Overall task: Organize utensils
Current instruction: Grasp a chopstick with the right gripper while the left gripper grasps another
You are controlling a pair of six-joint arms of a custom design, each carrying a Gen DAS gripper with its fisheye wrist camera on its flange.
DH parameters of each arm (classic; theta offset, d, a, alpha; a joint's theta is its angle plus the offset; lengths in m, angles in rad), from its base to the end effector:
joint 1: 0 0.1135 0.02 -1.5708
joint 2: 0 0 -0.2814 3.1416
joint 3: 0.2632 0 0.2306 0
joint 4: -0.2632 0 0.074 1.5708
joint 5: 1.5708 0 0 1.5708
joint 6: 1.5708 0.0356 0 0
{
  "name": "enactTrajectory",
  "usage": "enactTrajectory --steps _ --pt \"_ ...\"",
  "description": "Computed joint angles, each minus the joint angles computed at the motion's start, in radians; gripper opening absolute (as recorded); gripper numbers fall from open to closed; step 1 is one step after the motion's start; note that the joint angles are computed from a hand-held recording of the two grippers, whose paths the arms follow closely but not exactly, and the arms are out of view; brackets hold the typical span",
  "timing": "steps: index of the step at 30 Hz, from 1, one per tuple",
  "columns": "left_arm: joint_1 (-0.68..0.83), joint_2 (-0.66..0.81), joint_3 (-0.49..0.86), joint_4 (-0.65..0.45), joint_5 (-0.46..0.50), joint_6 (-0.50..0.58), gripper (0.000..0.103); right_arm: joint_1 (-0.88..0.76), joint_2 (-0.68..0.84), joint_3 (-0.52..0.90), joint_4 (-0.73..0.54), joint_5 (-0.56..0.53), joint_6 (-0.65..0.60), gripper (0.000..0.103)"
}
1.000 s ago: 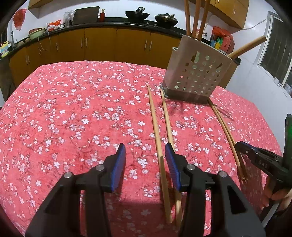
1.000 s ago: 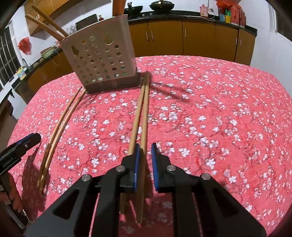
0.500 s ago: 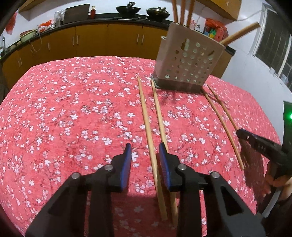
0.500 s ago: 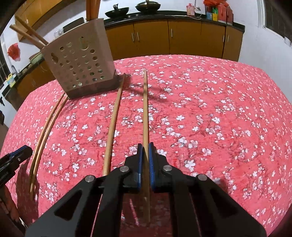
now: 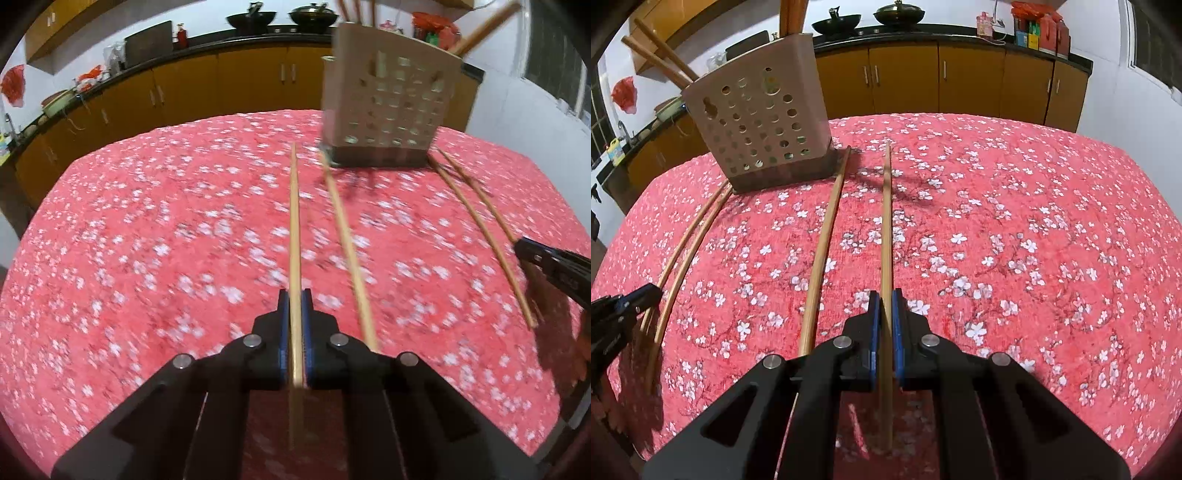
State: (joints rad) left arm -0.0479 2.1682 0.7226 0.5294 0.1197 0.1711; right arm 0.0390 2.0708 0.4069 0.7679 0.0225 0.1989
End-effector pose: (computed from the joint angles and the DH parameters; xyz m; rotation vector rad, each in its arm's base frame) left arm 0.3316 -0.0202 0.0460 0.3211 2.4594 -0.0965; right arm 0.2622 0.0094 0.0476 0.2068 2.4593 0.0752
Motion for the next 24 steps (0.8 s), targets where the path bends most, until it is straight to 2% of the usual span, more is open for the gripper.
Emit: enactTrajectory --steps 7,14,24 --pt "0.076 0.056 0.145 -0.081 -0.014 -0.018 0.008 -0.042 0.028 0.047 -0.005 0.020 -0.011 0.007" --pt "0.109 0.062 0.166 -0.096 0.026 -0.032 0.010 -0.062 0.053 0.061 0.014 0.002 -0.014 0.008" --pt "0.071 0.048 0.132 -0.074 0.017 -0.041 0.027 -0.068 0.059 0.051 0.035 -0.020 -0.003 0.009"
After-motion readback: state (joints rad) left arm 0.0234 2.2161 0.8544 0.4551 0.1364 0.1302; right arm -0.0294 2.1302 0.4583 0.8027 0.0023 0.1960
